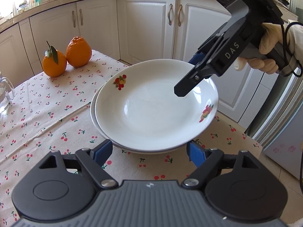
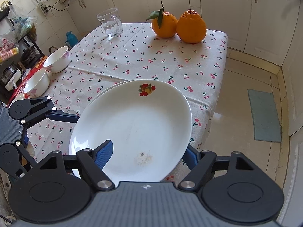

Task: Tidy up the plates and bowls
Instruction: 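Lower the plate onto the stacked plates and open the right gripper, then withdraw the right gripper and move it toward the white bowls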

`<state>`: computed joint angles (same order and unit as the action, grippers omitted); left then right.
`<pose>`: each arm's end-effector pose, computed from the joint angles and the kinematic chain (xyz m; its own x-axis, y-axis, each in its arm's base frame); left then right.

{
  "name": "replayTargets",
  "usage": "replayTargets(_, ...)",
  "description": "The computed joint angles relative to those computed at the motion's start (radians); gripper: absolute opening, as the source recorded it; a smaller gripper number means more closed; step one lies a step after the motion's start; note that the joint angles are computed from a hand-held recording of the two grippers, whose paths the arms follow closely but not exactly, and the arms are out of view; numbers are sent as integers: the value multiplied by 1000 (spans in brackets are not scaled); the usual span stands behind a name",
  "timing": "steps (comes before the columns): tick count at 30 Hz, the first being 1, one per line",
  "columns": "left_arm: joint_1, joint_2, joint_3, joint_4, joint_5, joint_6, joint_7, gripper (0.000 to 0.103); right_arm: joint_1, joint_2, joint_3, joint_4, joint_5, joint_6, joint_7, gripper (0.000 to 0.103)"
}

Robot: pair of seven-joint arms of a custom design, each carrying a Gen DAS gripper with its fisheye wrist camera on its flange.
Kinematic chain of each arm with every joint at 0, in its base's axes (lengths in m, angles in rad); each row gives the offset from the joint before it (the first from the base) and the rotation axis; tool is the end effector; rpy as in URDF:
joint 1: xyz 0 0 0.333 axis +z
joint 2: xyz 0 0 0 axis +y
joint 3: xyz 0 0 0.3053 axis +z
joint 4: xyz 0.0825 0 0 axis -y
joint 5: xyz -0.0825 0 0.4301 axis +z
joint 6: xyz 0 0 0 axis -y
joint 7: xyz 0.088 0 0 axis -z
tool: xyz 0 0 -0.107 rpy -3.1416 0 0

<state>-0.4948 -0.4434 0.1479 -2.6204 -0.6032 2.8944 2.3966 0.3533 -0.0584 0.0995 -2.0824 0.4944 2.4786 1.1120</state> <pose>0.4586 -0.1306 0.4312 -0.5872 -0.8095 -0.0017 -0.5746 0.4183 -0.7035 0.5519 0.2674 0.4704 0.5919 -0.7753 -0.2201 -0.7488 -0.4281 -0.5060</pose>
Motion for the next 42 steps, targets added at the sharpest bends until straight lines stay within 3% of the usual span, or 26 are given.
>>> replayTargets(16,-12,-9,7,-12,18,14,6,86,7,-45,4,-56,-60,6,42,82)
replayTargets(22,-63,-50,56,-37,-21,30,64,90,23,-94,20,-110,-102,61,62,94)
replayTargets(25,-108,-89,100,-59,-58,53,104,91,16,-124,55,-147,-229,118,180,103)
replayTargets(28,-147,-134,138,-87,-66,87,129,91,-2,-154,98,-186,-402,168,334,103)
replayTargets(30,-152,-161,147,-106,-41,103,121,93,6,-172,102,-208,-436,183,389,103)
replayTargets(33,-122,-200,138,-131,15,86,75,97,15,-198,117,-240,-465,213,472,103)
replayTargets(37,-88,-255,143,-163,80,45,18,97,1,-224,169,-263,-579,241,620,103)
replayTargets(42,-7,-366,110,-245,178,29,-46,97,-25,-259,246,-281,-739,271,810,103)
